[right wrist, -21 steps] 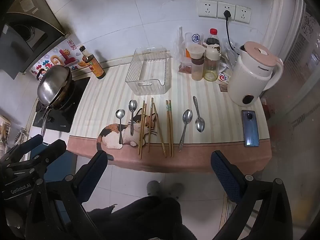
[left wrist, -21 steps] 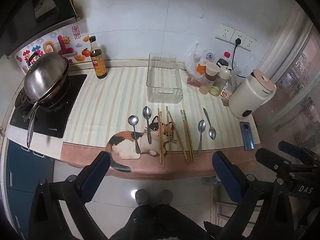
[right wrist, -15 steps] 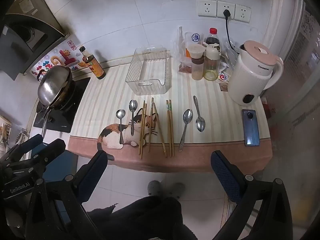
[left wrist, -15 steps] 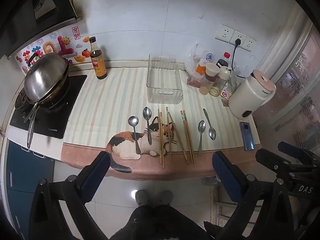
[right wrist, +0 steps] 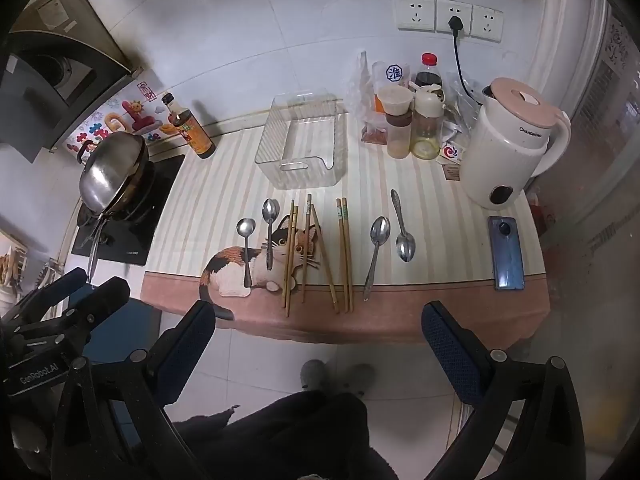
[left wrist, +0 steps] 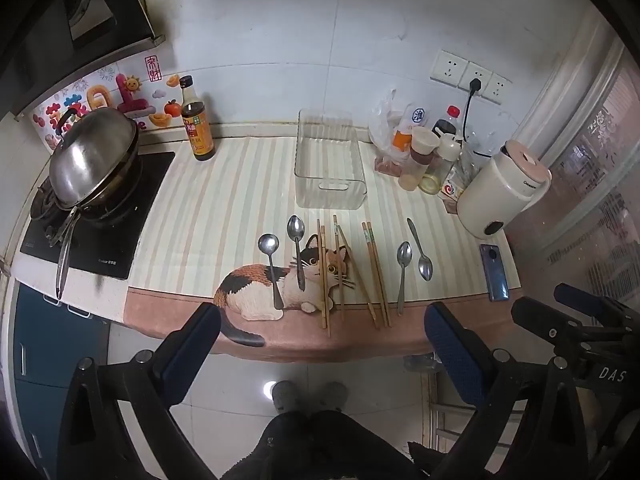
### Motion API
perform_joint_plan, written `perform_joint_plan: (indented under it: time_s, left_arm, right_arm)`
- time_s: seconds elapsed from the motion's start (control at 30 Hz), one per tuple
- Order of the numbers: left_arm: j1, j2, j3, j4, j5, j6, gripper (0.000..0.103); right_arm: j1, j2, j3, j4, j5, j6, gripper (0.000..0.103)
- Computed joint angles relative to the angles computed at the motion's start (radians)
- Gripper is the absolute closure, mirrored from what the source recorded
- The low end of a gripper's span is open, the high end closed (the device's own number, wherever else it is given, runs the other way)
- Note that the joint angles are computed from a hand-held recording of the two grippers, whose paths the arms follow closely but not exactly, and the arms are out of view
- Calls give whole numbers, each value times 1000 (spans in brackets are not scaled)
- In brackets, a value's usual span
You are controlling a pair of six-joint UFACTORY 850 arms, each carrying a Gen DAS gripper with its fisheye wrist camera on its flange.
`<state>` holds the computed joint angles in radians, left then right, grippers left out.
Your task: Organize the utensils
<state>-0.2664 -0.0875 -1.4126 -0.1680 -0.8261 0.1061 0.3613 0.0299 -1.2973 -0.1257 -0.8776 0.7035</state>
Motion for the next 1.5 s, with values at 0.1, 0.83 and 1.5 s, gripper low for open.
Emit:
perform_joint_plan:
  time_s: [0.1, 0.83, 1.5]
  left_arm:
    - [9, -3, -5, -9, -3, 14, 0]
    - [9, 3, -23, 2, -8, 26, 0]
    - [5, -9, -42, -3, -13, 25, 0]
  right_arm:
    - [3, 0, -2, 0, -3, 1, 0]
    - [20, -8, -19, -2, -3, 1, 0]
    - [5, -2, -24, -8, -9, -9, 0]
